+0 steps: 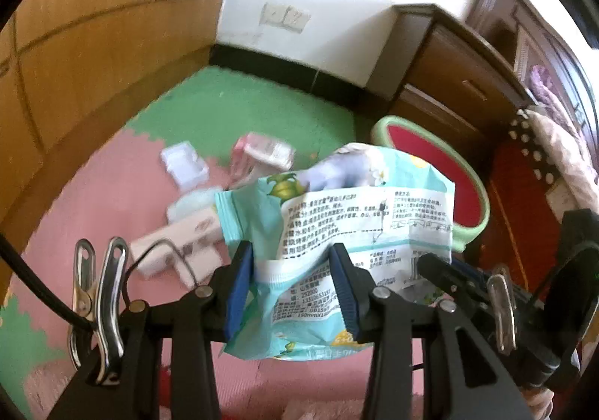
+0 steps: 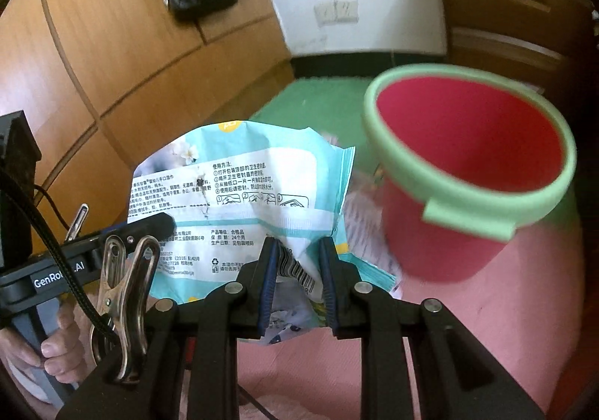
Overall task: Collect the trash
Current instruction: 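Lift the teal wrapper with both tools and carry it over the red bucket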
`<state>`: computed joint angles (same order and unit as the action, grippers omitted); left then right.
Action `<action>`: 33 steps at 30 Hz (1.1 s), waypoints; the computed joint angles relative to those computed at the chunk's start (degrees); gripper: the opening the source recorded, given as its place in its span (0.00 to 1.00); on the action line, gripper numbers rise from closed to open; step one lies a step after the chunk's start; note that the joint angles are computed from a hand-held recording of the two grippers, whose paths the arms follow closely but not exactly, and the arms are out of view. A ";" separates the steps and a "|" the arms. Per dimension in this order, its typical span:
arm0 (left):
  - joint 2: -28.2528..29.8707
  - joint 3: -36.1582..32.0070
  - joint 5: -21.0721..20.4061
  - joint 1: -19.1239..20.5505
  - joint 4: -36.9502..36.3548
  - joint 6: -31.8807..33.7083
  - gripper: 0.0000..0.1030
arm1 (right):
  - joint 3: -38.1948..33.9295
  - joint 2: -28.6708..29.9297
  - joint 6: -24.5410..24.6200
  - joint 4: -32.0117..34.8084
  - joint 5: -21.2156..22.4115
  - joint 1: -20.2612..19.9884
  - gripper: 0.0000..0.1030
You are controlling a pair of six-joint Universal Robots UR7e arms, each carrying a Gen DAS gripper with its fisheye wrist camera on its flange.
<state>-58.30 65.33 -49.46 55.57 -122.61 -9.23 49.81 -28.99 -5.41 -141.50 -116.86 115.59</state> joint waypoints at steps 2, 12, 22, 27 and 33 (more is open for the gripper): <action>0.95 -1.11 -0.39 -0.50 -1.41 2.05 0.42 | 0.18 -0.41 -0.60 -1.98 -0.70 0.25 0.23; 7.71 -9.80 -2.55 -2.40 -3.44 8.23 0.42 | -0.99 -1.62 -2.32 -8.35 -3.62 0.13 0.23; 16.30 -19.63 -7.12 -2.74 -3.47 13.51 0.42 | -3.20 -1.17 -4.60 -15.02 -11.05 -0.35 0.23; 20.14 -23.93 -8.78 -2.42 -1.22 14.12 0.42 | -3.18 -1.26 -5.57 -16.48 -14.40 -1.20 0.23; 25.42 -31.29 -9.79 -2.00 3.32 14.98 0.43 | -3.40 -1.47 -4.04 -15.53 -16.17 -2.48 0.23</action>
<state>-32.88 34.04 -59.26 53.57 -119.29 5.75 46.41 -30.46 -9.45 -157.03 -133.03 113.11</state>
